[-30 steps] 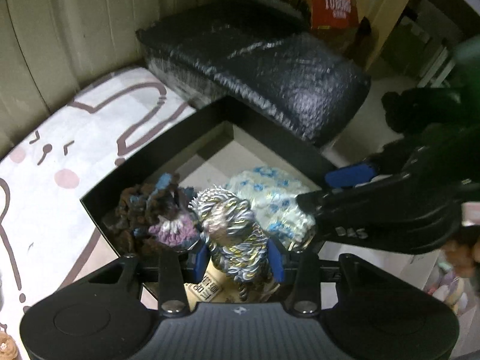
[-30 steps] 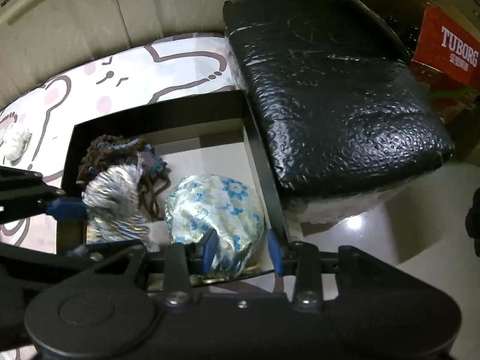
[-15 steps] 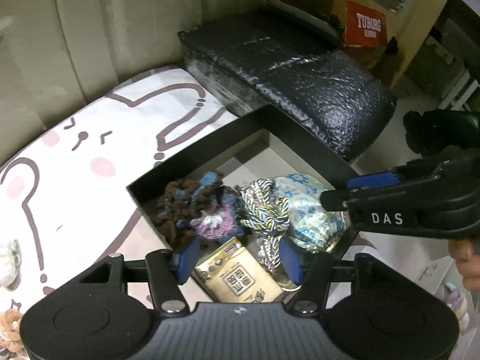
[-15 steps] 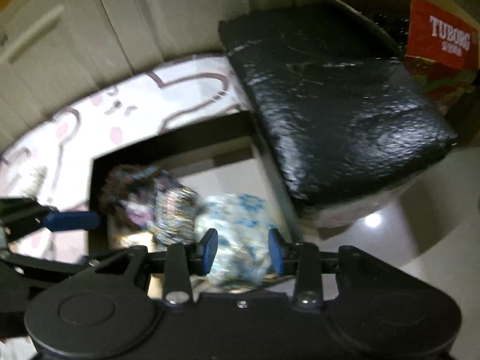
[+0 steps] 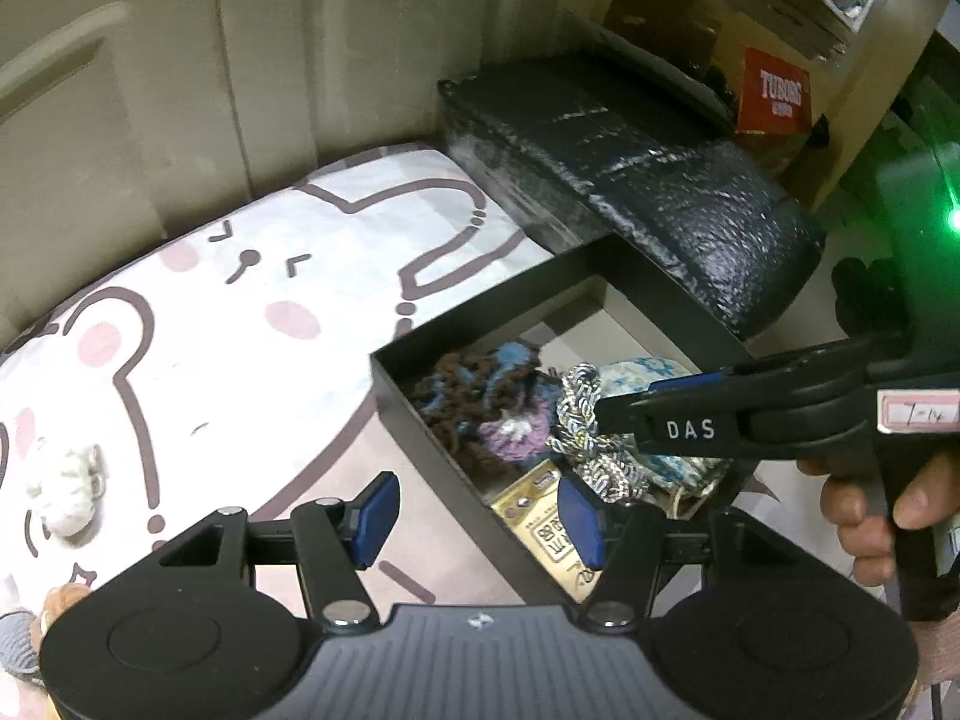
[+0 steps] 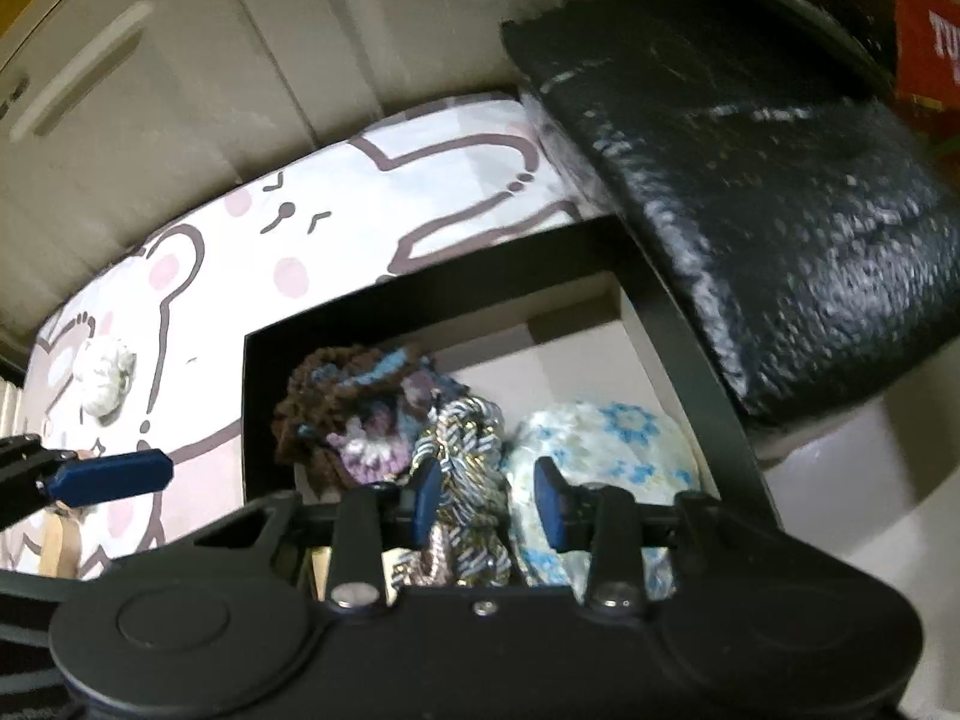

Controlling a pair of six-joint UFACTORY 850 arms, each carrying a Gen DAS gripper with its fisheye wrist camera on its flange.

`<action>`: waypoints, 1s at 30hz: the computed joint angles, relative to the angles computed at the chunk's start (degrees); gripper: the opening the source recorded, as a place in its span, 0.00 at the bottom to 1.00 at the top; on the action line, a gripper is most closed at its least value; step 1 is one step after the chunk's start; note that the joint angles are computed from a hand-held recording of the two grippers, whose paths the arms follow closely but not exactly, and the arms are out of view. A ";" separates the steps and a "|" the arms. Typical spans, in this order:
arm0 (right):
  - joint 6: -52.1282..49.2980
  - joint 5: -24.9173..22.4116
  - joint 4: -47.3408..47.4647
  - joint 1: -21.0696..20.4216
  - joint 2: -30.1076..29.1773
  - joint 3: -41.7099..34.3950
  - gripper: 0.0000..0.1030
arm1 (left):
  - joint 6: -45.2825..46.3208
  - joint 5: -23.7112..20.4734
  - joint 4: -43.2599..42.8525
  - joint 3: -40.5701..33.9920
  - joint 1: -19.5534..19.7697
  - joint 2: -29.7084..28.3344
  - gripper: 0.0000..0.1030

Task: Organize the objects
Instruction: 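Lower the pouch into the box and open the right tool while the left tool lowers the rope toy, then open the left tool to release the rope knot toy into the box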

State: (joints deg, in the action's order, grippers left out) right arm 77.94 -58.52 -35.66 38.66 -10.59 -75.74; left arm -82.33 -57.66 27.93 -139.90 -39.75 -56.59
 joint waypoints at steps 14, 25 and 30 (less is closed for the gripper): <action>-9.13 1.00 3.59 0.18 -1.48 -1.90 0.35 | -9.03 6.31 4.06 16.83 -0.38 9.50 0.57; -27.23 -3.09 7.71 -0.04 -2.81 -2.40 0.33 | -9.43 8.05 4.82 19.16 -0.51 10.86 0.57; -31.68 -3.26 8.63 0.19 -2.33 -2.67 0.32 | -8.53 8.49 4.83 18.50 -0.66 10.57 0.57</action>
